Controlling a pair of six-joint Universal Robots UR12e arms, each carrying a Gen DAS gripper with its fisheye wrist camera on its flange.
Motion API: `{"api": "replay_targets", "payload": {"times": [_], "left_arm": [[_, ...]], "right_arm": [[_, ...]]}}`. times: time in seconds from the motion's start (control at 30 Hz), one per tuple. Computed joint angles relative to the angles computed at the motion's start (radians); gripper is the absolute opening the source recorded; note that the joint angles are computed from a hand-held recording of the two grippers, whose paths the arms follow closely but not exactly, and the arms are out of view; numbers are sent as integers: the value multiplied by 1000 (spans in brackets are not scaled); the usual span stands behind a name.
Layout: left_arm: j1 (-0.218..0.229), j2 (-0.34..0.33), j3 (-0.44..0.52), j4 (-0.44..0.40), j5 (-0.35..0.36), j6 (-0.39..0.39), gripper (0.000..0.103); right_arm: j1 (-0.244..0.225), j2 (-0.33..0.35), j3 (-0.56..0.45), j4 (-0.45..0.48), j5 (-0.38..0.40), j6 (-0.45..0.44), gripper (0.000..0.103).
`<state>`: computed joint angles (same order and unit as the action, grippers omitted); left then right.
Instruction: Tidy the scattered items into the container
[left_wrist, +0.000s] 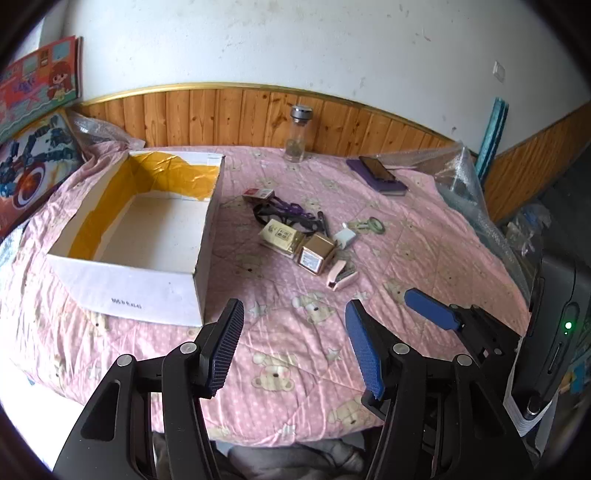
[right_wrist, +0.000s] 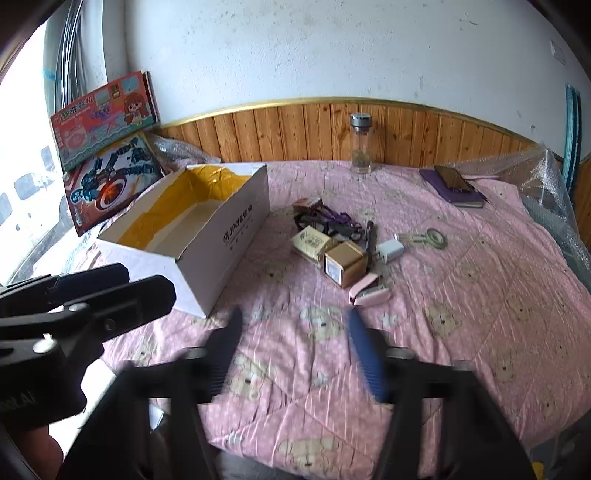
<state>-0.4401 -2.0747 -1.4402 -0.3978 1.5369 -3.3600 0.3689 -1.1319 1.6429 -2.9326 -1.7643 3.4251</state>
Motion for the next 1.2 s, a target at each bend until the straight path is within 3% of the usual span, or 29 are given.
{"api": "replay_targets", "payload": {"times": [0.33, 0.63, 0.87, 1.07, 1.2], "left_arm": [[24, -105, 148, -160, -40, -14, 61], [38, -263, 376, -358, -115, -65, 61], [42, -407, 611, -518, -162, -137, 61], [55, -529, 812, -668, -197, -227, 61], [53, -615, 964, -770, -205, -243, 62]], "right_arm": [[-47, 53, -60, 73, 68, 37, 66], [-99, 115, -132, 147, 129, 45, 67], [-137, 171, -201, 204, 165, -84, 72], [-141, 229, -279, 229, 187, -323, 77], [-138, 267, -326, 262, 189, -452, 78]]}}
